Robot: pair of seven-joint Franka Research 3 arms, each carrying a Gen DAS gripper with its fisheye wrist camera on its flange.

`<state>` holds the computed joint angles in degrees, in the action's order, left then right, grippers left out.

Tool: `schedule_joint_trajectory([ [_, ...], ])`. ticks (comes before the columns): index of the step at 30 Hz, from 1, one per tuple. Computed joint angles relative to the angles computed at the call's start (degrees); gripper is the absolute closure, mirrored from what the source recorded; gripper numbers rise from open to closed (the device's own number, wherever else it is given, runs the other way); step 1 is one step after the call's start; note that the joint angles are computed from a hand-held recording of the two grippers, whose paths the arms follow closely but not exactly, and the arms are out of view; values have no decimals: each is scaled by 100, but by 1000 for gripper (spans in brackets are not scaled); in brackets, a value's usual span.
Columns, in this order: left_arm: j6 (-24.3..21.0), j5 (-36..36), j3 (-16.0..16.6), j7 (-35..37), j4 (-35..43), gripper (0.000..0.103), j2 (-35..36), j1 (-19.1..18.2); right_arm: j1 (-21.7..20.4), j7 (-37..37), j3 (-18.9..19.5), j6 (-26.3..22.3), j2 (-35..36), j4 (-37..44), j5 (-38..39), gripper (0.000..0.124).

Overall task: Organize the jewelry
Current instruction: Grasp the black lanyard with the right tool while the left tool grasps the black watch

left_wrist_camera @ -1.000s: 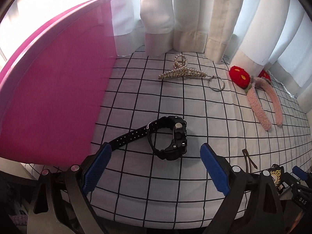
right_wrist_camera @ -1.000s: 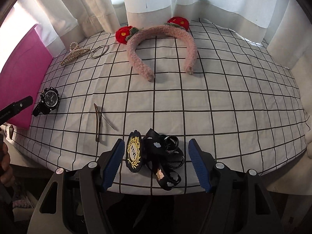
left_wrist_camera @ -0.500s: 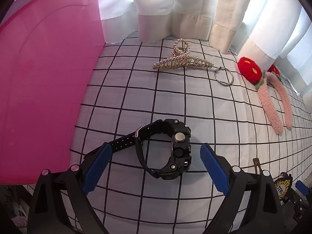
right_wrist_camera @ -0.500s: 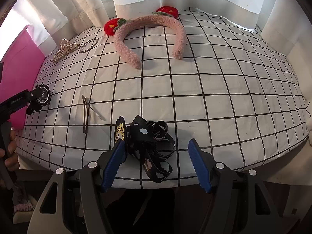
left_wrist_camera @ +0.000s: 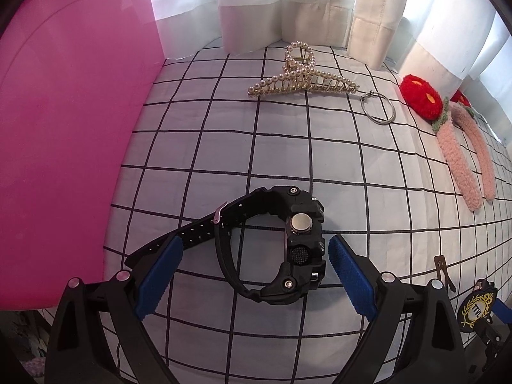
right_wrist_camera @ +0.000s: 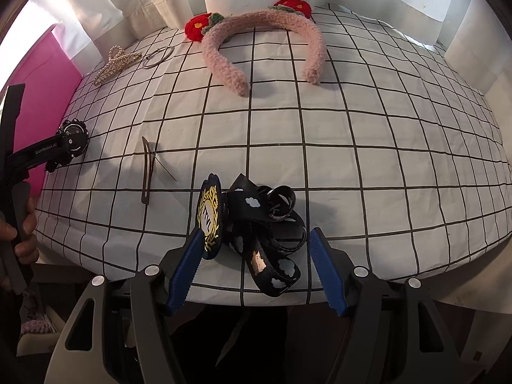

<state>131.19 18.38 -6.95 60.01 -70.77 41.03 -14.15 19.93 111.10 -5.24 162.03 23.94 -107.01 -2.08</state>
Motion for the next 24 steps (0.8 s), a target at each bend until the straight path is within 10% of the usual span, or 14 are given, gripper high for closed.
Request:
schedule_joint_trajectory([
  [12,-240,142,95,-8,442,9,290,-135,-26,-29,-1,-213,367,427,165,57],
  [24,12,82,69,-292,235,5,249,-69,485,403,-439,-421,756,912,-806,29],
])
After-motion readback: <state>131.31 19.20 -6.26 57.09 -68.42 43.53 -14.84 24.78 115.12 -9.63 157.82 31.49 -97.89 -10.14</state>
